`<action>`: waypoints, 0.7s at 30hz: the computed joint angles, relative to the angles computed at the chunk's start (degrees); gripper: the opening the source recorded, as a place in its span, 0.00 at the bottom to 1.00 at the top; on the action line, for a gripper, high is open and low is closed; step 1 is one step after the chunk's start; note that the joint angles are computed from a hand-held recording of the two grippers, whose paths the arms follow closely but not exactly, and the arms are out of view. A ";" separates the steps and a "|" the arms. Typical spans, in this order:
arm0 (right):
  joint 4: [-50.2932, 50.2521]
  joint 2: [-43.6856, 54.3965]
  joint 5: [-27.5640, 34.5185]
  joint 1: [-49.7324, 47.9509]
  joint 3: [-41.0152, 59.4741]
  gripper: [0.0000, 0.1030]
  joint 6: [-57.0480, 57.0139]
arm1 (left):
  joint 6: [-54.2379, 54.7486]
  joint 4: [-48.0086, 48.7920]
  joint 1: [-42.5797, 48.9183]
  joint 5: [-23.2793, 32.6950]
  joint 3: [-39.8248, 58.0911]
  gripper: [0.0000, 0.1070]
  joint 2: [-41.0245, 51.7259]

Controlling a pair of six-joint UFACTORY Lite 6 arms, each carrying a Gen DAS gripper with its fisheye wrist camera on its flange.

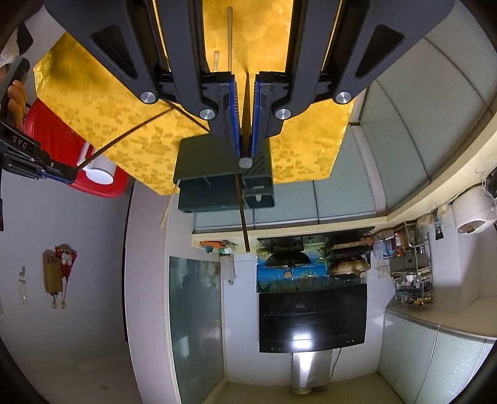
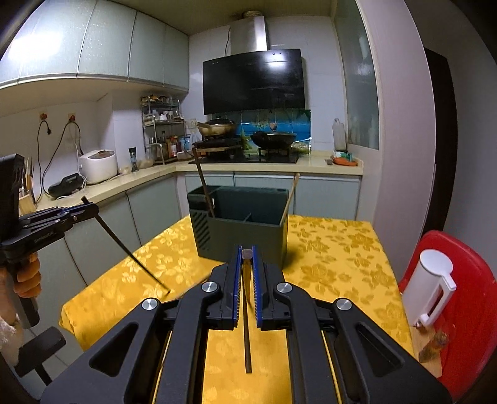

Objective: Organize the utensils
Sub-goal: 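Lift both chopsticks and carry them up toward the green holder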

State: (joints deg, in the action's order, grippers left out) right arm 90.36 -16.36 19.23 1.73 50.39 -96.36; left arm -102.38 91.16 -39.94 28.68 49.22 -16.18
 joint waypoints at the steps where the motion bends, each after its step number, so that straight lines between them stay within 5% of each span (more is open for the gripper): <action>1: -1.23 0.92 0.12 -0.01 1.23 0.07 1.44 | 0.41 -0.18 0.40 -0.37 0.78 0.06 0.54; 21: -38.06 17.68 2.77 0.46 28.23 0.07 43.43 | 8.93 -6.18 6.41 -6.07 9.78 0.07 7.22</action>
